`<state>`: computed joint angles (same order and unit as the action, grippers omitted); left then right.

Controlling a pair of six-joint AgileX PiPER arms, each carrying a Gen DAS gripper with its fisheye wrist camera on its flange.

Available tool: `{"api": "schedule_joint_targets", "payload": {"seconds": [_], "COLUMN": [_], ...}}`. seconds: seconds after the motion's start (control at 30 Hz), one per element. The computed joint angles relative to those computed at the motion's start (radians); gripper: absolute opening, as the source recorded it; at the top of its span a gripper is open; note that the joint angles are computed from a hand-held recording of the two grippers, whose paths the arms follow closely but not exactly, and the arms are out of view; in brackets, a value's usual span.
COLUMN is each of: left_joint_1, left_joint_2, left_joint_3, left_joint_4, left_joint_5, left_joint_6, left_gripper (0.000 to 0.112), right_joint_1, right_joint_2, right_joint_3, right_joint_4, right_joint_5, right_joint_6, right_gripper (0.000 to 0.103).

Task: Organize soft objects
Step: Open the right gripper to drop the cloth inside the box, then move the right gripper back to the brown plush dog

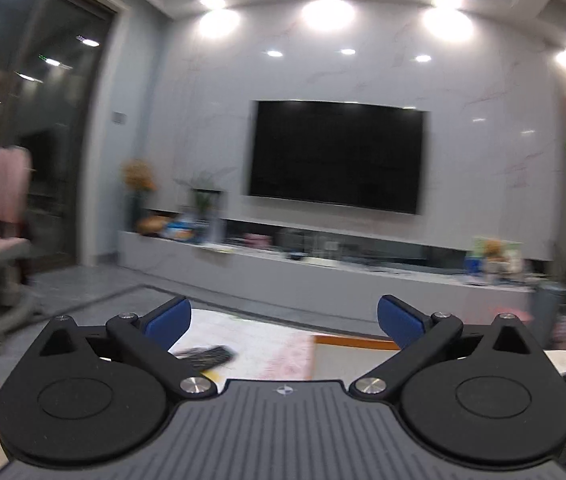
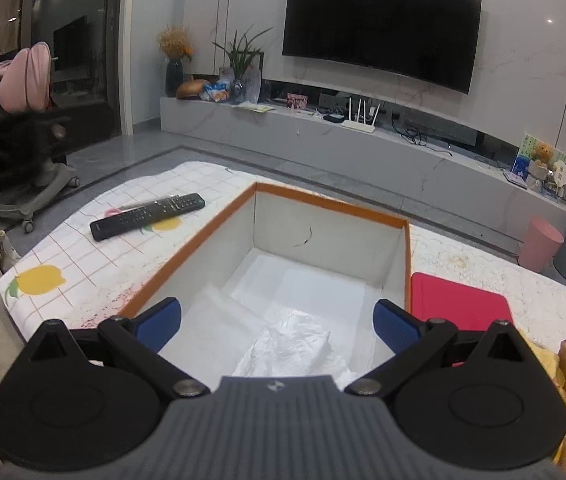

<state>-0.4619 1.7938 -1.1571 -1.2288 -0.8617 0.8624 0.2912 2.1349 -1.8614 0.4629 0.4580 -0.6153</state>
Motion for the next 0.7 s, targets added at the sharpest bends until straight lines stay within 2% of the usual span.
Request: {"api": "schedule_joint_targets", "payload": {"seconds": [0.03,0.07,0.13,0.27,0.5,0.6,0.7], "left_joint_1": [-0.019,-0.022,-0.021,-0.066,-0.067,-0.073,-0.082], "left_joint_2": [0.006,-0.001,-0.026,-0.013,-0.035,-0.026,-0.019], "left_joint_3": [-0.007,0.006,0.023,0.006,0.018,0.003,-0.016], "left_joint_4": [-0.011,0.017,0.065,0.043,0.051,0.047,0.035], "left_joint_5": [-0.025,-0.011,0.073,0.048,0.170,0.194,0.252], "left_joint_6": [0.012,0.010,0.040,0.057,-0.012,0.015,0.035], "left_gripper": [0.103,0.103,0.103,0.103,0.103,0.103,0.103], "right_joint_1": [-0.003,-0.008,-0.025,-0.058,-0.145,-0.196,-0.258], "right_joint_2": [-0.015,-0.030,-0.059,-0.107,-0.191,-0.235,-0.275], "right_joint_3": [0.018,0.036,0.066,0.113,0.178,0.215,0.249], "right_joint_4": [0.015,0.032,0.069,0.099,0.114,0.111,0.103], "right_joint_5": [-0.005,-0.005,0.002,0.023,0.073,0.088,0.089], "right_joint_6": [-0.015,-0.032,-0.064,-0.081,-0.100,-0.122,-0.155], "right_gripper": [0.100,0.100,0.100,0.100,0.100,0.100,0.100]}}
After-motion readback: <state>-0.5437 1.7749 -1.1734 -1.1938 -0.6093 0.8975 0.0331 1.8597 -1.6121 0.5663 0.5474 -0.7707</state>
